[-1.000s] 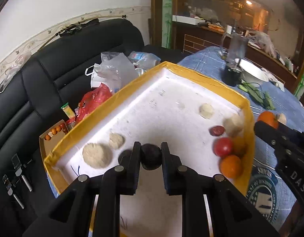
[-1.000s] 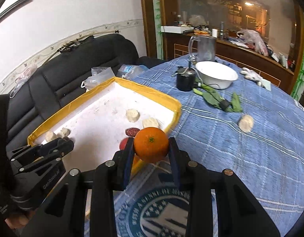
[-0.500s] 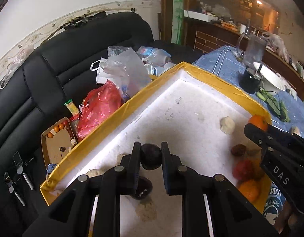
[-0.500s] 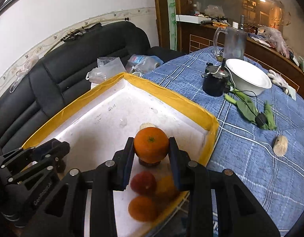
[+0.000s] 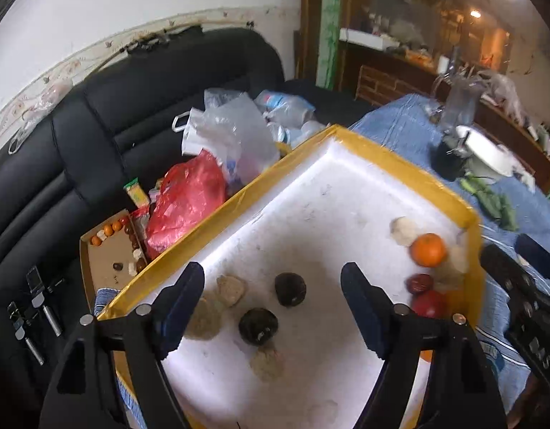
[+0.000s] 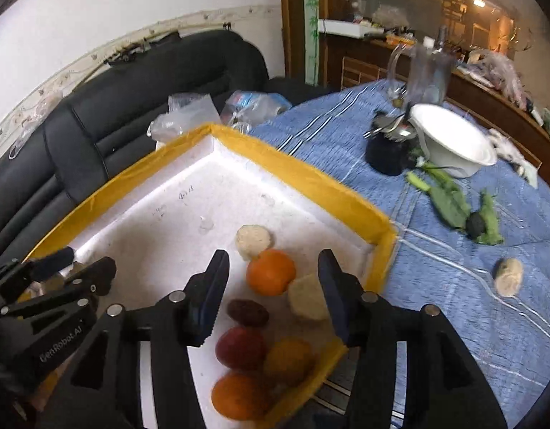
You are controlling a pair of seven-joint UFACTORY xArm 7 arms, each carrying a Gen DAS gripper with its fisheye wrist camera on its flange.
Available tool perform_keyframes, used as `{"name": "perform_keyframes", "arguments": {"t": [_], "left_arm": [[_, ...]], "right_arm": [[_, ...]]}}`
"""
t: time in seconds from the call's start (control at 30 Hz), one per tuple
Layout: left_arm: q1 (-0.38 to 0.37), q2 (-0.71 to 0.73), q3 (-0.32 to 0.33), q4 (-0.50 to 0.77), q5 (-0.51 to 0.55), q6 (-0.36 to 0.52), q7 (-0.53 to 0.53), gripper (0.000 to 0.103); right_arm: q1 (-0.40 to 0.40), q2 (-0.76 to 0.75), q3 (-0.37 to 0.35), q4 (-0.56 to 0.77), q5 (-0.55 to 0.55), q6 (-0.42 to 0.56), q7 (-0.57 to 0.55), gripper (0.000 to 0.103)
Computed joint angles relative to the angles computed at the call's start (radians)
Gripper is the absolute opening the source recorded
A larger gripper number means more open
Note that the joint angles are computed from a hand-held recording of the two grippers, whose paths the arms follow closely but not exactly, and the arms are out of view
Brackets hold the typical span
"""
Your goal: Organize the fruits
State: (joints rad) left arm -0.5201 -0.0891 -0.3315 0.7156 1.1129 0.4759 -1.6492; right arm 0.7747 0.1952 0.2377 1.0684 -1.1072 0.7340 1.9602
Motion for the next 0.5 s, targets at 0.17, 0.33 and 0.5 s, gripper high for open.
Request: {"name": "perform_keyframes", "arguments": {"t": [0.17, 0.33, 0.5], "left_arm": [[-0.033, -0.057, -0.046, -0.023, -0.007, 0.064, 0.009, 0.093], [-0.057, -0.122, -0.093, -0.065, -0.013, 0.085, -0.036, 0.102], [-0.067, -0.16, -0.139, -0.084, -0.059, 0.129, -0.029, 0.102]], "right_arm": [[0.034, -0.118, 0.059, -0.082, 0.004, 0.143, 0.039, 0.072], [0.064, -0.249, 0.164, -0.19, 0.043, 0.265, 0.079, 0.103], [0.091, -0.326, 0.265, -0.249, 0.098, 0.32, 0.11, 0.103]]}}
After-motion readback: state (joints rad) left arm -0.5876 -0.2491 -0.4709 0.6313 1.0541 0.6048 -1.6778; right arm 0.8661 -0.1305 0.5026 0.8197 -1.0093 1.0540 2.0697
